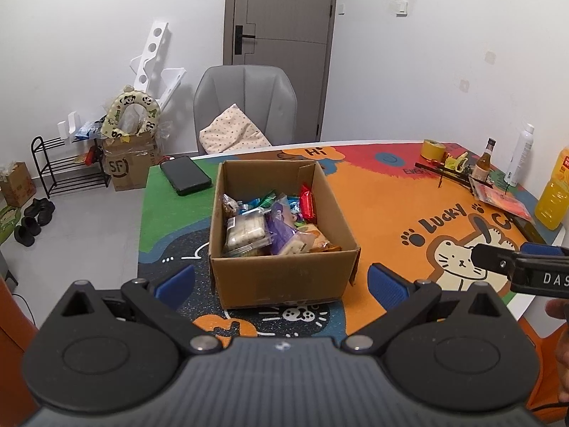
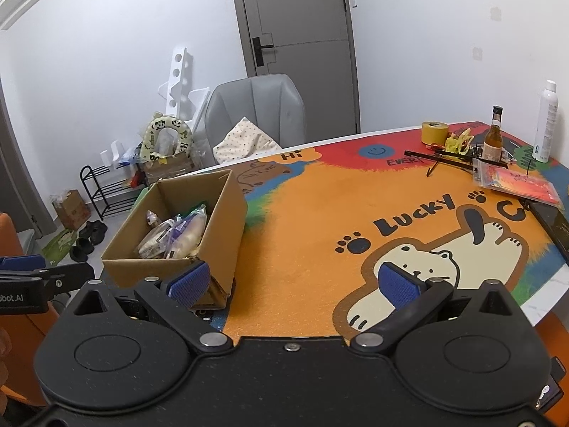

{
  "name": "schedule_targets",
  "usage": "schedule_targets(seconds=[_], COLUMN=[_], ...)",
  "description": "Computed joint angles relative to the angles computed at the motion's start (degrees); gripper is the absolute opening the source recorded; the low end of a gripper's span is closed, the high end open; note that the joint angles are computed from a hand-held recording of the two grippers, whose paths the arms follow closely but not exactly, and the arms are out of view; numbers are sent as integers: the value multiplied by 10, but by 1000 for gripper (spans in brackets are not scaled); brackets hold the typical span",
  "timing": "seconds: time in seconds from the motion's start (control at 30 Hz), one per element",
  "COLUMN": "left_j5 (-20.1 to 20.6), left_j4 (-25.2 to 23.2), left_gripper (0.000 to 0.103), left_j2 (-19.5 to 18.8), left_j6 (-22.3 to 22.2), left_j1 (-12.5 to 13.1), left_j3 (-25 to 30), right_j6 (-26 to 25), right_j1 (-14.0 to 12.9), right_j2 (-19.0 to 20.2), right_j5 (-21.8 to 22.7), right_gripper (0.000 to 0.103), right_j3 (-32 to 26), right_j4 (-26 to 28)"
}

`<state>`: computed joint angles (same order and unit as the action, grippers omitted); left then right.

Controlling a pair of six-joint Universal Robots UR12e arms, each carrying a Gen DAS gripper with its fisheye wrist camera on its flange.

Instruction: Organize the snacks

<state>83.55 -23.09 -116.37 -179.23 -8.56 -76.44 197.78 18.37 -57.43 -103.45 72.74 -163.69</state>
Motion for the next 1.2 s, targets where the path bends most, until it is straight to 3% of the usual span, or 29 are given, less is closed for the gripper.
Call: schedule_targets(seconds=[0.47, 0.8, 0.93, 1.2], left_j5=[14, 12, -7, 3], left_j4=[-1, 0, -4, 7], left_gripper=[103, 103, 103, 103], left_j2=[1, 1, 3, 6], left_j6=[-4, 1, -2, 8], left_j1=[5, 3, 6, 2], left_j3=[4, 5, 4, 0], right_j6=[-4, 0, -2, -11], right_j1=[1, -1, -2, 1], right_j2=[0, -4, -4, -4], right_j5=[-8, -12, -11, -11], right_gripper=[103, 103, 103, 103], right_j3=[2, 7, 7, 7], right_j4=[-9, -22, -21, -25])
